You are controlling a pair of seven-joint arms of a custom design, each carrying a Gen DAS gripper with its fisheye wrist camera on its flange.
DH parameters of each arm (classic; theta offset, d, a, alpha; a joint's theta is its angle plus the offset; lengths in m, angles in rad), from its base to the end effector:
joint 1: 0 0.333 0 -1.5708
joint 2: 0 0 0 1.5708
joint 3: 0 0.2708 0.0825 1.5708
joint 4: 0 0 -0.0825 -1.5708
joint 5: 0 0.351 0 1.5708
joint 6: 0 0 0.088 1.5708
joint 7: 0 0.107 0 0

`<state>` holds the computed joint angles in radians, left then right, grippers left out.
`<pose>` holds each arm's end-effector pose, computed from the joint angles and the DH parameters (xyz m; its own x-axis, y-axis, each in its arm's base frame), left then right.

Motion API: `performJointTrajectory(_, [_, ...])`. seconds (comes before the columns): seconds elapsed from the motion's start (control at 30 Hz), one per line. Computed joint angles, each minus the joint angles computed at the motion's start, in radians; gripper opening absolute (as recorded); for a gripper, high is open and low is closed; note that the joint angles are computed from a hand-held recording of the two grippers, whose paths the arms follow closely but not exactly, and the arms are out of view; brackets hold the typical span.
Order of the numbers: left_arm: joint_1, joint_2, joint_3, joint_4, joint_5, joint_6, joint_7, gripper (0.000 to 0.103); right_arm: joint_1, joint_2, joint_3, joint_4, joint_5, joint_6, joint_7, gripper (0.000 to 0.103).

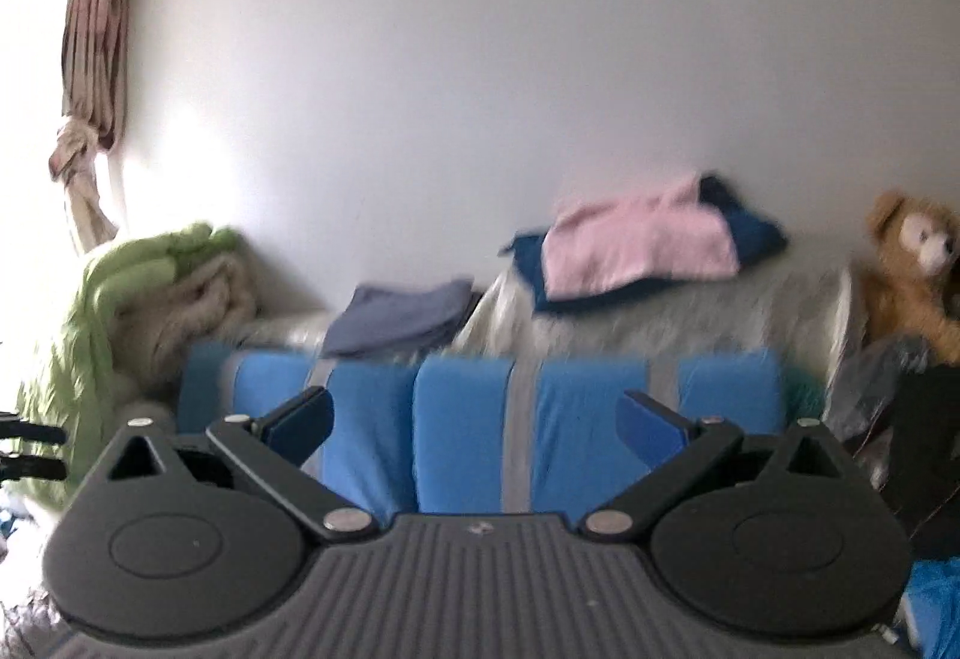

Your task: Fold clothes

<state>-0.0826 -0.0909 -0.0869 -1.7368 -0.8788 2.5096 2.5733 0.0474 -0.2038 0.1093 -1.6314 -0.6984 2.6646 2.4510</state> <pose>0.5449 -0.0896 0.6605 -0.6368 -0.7709 0.0112 -0.3459 0.2726 -0.8978 0.4828 0.1042 0.7869 -0.1868 -0.9719 -0.1433 -0.1877 0.1785 -0.9659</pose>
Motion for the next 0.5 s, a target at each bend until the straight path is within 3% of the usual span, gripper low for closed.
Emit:
performJointTrajectory(0.23, [0.018,0.099,-0.014,0.029,-0.067,0.127,0.023,0.086,0.014,0.091,-0.029,0.100,0.017,-0.055,-0.043,0.103])
performJointTrajectory(0.5, [0.126,0.344,-0.083,0.118,-0.225,0.246,0.088,0.086,0.054,0.242,-0.092,0.059,0.074,0.069,-0.002,0.103])
